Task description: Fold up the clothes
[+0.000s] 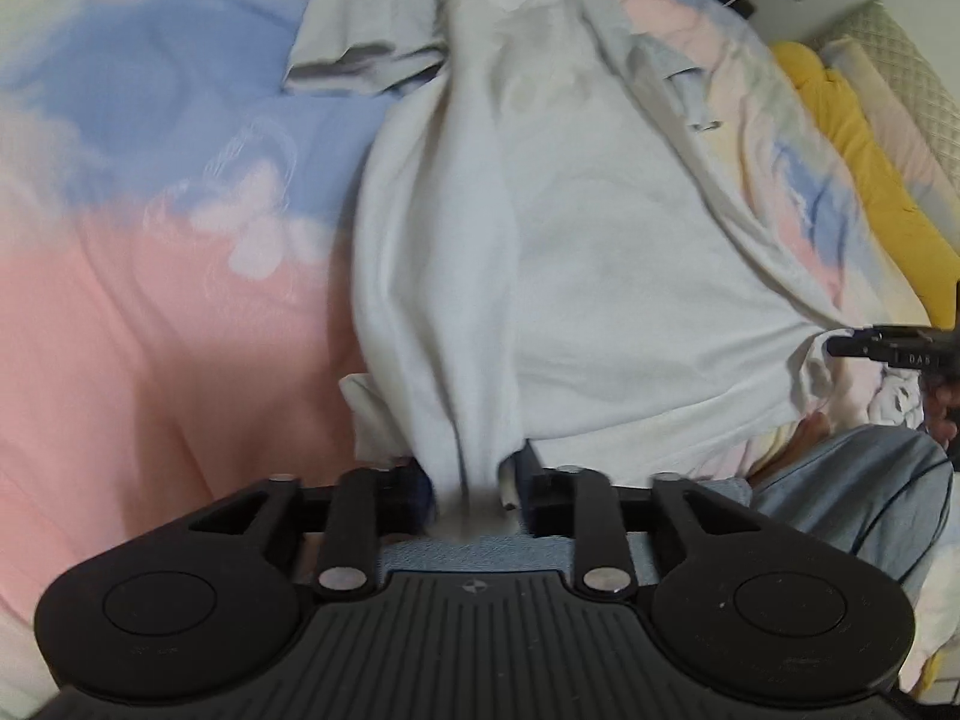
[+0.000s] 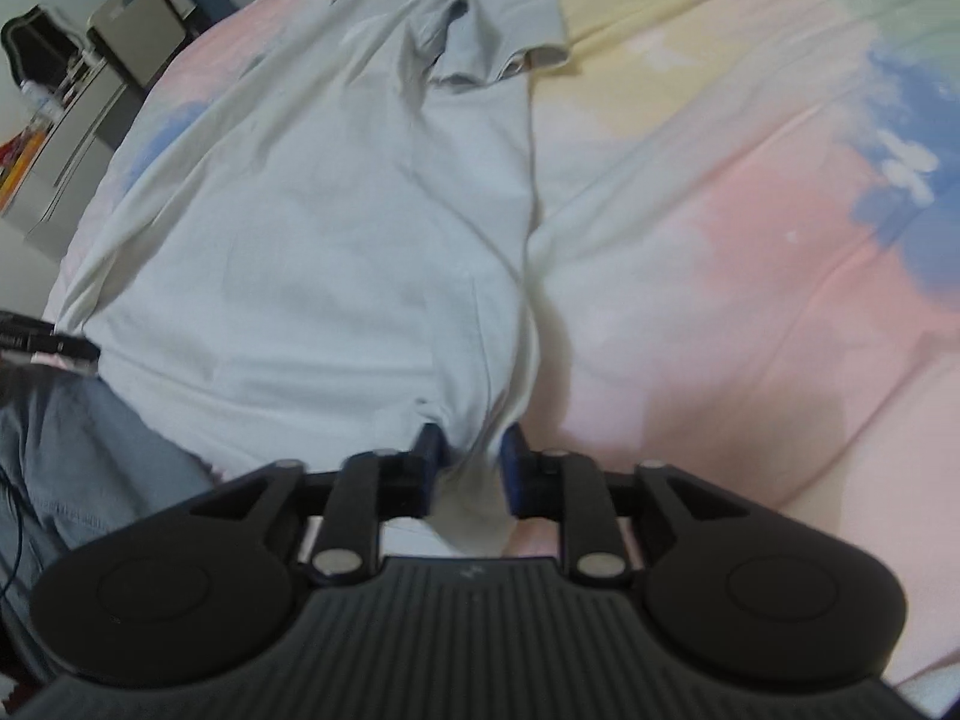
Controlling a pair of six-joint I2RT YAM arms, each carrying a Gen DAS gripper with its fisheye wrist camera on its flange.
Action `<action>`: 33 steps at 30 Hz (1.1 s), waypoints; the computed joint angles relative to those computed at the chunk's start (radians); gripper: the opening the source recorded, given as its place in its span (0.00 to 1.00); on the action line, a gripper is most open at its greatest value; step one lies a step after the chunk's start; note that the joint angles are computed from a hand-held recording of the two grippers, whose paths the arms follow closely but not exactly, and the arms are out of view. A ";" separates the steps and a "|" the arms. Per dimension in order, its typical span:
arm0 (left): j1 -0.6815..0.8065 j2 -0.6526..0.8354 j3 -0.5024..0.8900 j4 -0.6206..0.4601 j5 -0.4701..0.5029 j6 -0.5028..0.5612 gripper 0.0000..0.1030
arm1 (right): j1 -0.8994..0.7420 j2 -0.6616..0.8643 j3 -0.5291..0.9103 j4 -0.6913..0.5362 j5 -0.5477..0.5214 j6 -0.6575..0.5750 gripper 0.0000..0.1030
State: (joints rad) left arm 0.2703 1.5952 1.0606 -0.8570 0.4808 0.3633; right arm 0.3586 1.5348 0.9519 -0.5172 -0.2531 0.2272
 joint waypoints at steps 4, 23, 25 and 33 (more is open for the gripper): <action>0.031 -0.094 -0.009 -0.004 0.029 0.064 0.69 | 0.021 -0.052 0.050 -0.031 0.061 0.029 0.49; -0.167 -0.036 -0.196 0.914 -0.210 -0.282 0.73 | 0.270 0.366 0.262 0.705 0.407 0.278 0.59; -0.174 0.009 -0.209 0.979 -0.244 -0.271 0.71 | 0.289 0.434 0.246 0.801 0.449 0.229 0.59; -0.113 0.121 -0.166 1.084 -0.156 -0.352 0.64 | 0.302 0.555 0.277 0.874 0.483 0.220 0.59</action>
